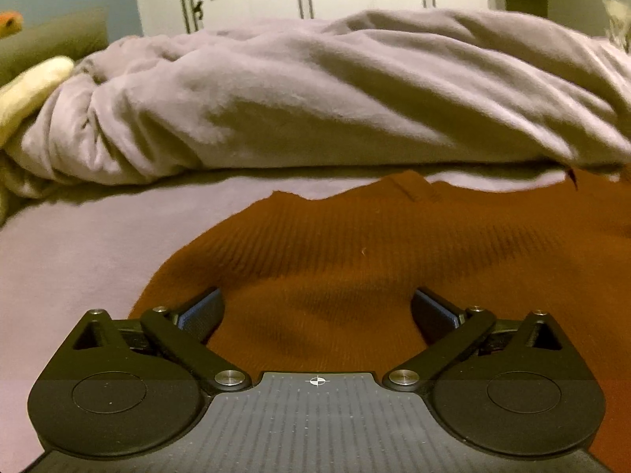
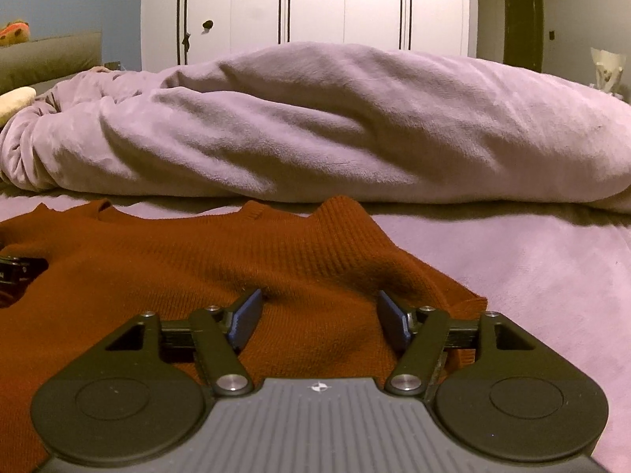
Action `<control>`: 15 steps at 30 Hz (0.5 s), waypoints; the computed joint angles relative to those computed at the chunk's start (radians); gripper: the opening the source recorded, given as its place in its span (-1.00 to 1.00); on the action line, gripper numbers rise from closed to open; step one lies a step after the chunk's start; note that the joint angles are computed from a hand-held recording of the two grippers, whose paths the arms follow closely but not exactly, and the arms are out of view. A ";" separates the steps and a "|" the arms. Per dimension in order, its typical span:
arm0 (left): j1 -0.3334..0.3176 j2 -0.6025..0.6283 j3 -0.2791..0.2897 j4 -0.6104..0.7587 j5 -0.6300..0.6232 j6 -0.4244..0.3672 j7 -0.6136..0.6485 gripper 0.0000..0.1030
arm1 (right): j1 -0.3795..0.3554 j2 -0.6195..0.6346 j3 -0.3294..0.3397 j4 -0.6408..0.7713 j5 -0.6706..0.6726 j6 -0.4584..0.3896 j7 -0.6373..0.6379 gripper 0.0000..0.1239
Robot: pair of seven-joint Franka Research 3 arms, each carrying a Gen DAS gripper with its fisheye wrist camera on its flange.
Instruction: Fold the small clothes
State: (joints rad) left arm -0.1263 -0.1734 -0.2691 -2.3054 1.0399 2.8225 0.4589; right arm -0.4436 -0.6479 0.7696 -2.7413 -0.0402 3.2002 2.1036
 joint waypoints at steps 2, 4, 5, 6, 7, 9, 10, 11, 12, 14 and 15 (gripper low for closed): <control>-0.023 -0.048 0.006 -0.029 -0.062 -0.036 0.095 1.00 | -0.028 -0.043 0.039 0.019 -0.015 -0.061 0.010 0.20; -0.034 -0.122 0.018 -0.088 -0.122 -0.036 0.164 1.00 | -0.036 -0.110 0.061 0.038 -0.034 -0.169 0.049 0.60; -0.031 -0.164 0.020 -0.124 -0.140 -0.026 0.177 1.00 | 0.005 -0.116 0.024 0.032 -0.035 -0.192 0.049 0.60; -0.024 -0.219 0.021 -0.171 -0.158 -0.014 0.175 1.00 | 0.056 -0.138 -0.019 0.016 -0.031 -0.213 0.054 0.60; -0.021 -0.263 0.030 -0.212 -0.187 0.005 0.180 1.00 | 0.091 -0.167 -0.047 -0.002 -0.032 -0.231 0.062 0.60; -0.054 -0.338 0.077 -0.288 -0.291 0.019 0.239 1.00 | 0.161 -0.245 -0.094 -0.052 -0.045 -0.265 0.071 0.60; -0.056 -0.360 0.085 -0.312 -0.324 0.022 0.254 1.00 | 0.198 -0.275 -0.122 -0.078 -0.053 -0.273 0.068 0.60; -0.063 -0.379 0.100 -0.335 -0.360 0.026 0.273 1.00 | 0.225 -0.299 -0.140 -0.095 -0.065 -0.293 0.066 0.60; -0.072 -0.387 0.113 -0.344 -0.400 0.015 0.292 1.00 | 0.239 -0.329 -0.146 -0.109 -0.084 -0.328 0.066 0.60; -0.085 -0.399 0.142 -0.361 -0.490 0.011 0.306 1.00 | 0.259 -0.347 -0.162 -0.116 -0.115 -0.401 0.065 0.60; -0.096 -0.402 0.158 -0.366 -0.536 0.008 0.315 1.00 | 0.264 -0.362 -0.171 -0.128 -0.122 -0.422 0.081 0.60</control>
